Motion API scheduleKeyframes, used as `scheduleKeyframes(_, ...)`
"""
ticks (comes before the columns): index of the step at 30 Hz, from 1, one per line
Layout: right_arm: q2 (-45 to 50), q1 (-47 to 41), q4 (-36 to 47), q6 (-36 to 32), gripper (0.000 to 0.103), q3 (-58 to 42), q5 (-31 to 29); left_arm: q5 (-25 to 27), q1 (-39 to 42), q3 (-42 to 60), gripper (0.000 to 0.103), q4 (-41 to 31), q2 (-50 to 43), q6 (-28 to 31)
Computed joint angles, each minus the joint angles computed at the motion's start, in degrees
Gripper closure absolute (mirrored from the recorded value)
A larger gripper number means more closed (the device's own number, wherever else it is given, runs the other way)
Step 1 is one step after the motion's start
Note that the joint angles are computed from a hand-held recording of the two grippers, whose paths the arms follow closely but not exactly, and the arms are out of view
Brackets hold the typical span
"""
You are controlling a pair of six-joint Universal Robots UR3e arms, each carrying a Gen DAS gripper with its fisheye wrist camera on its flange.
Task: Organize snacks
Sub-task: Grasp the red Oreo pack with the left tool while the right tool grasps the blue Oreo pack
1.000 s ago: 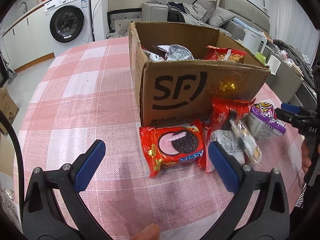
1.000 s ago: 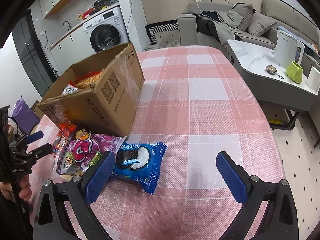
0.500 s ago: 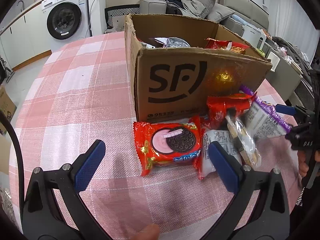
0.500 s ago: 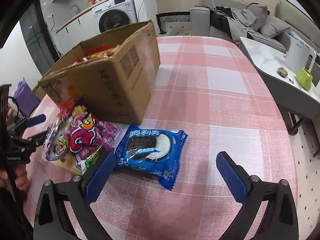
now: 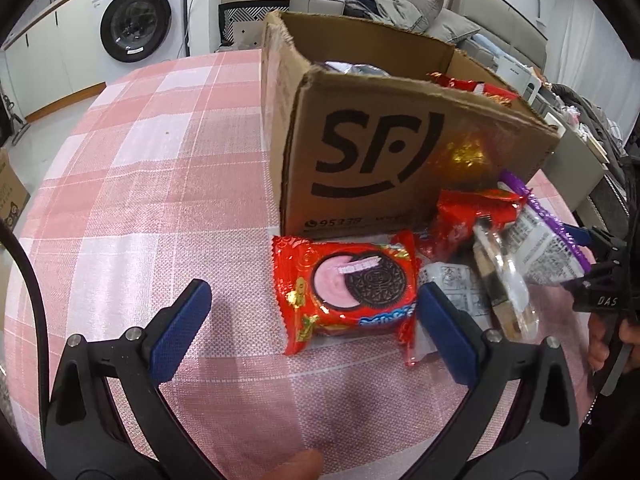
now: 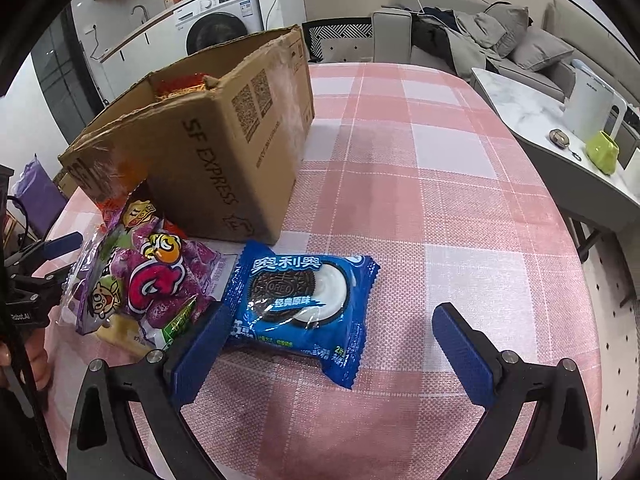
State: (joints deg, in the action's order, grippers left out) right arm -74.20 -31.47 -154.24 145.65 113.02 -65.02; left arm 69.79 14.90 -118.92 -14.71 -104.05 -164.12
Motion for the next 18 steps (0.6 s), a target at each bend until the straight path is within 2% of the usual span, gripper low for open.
scheduleKeyframes(2,0.47,0.27,-1.49,0.64,0.001,-0.12,-1.45,-0.28,0.05,0.37,0.007,-0.14,-0.58,0.43)
scheduleKeyframes(6,0.78,-0.45,-1.28,0.40,0.002,-0.48,-0.69,-1.36,-0.33,0.62,0.029,-0.60,-0.94,2.71)
scheduleKeyframes(10,-0.05,-0.32,-1.29,-1.32,0.014,0.60,0.02,-2.68,-0.19,-0.44,0.039,-0.27,-0.22,3.78)
scheduleKeyframes(14,-1.07,-0.64,-0.51,-3.26,0.027,1.59,1.52,-5.20,0.39,-1.00,0.055,-1.76,0.78,5.46)
scheduleKeyframes(18,-1.79,-0.73,0.01,-4.79,0.041,2.29,2.49,-4.54,-0.68,-3.01,0.059,-0.10,2.50,5.52)
